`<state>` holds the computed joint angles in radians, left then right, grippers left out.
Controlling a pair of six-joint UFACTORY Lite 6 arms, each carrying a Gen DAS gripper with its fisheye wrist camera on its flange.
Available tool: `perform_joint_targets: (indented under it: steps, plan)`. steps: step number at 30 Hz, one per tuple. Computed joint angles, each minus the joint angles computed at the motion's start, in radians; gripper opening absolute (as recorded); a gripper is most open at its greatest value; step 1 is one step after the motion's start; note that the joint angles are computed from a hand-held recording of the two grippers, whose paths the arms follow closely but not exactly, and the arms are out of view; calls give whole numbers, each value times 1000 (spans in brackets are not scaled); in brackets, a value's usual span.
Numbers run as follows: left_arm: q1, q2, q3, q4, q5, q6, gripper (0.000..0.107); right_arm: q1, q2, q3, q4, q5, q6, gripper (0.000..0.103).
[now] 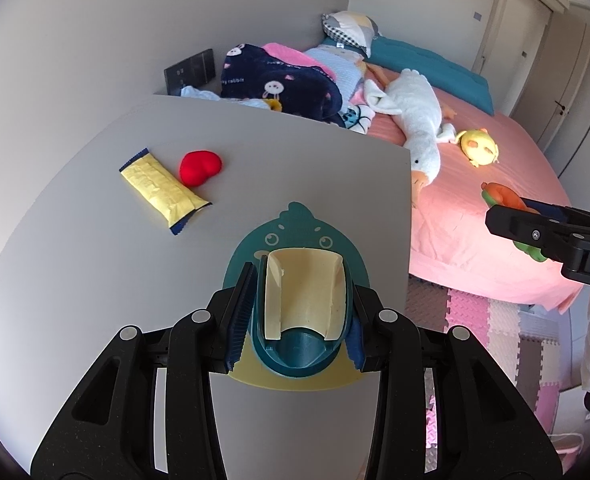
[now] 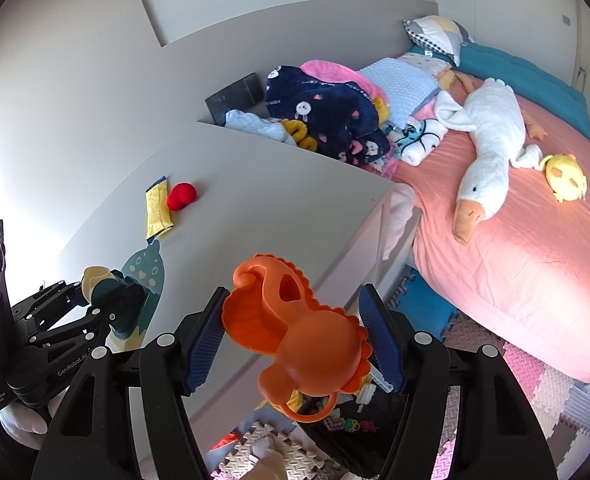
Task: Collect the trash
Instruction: 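Carry dinosaur seat in left tool to black bin while right tool carries orange toy, release both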
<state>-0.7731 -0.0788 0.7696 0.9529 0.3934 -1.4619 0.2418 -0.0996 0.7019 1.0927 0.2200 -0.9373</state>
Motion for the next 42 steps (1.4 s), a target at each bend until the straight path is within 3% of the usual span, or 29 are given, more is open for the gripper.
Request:
perform_joint_targets:
  steps: [6,19,42]
  plan:
    - [-86,62,71,10,34,-35,39,-74,-103,-87,18,15,-56,67]
    - [-237,201,251,-23,92,-14,39,-303,-311,-212,-8,161,-121,67]
    - [-383,414,475,-114,85,77,39,-697,-446,-329,-57,384,-257,67]
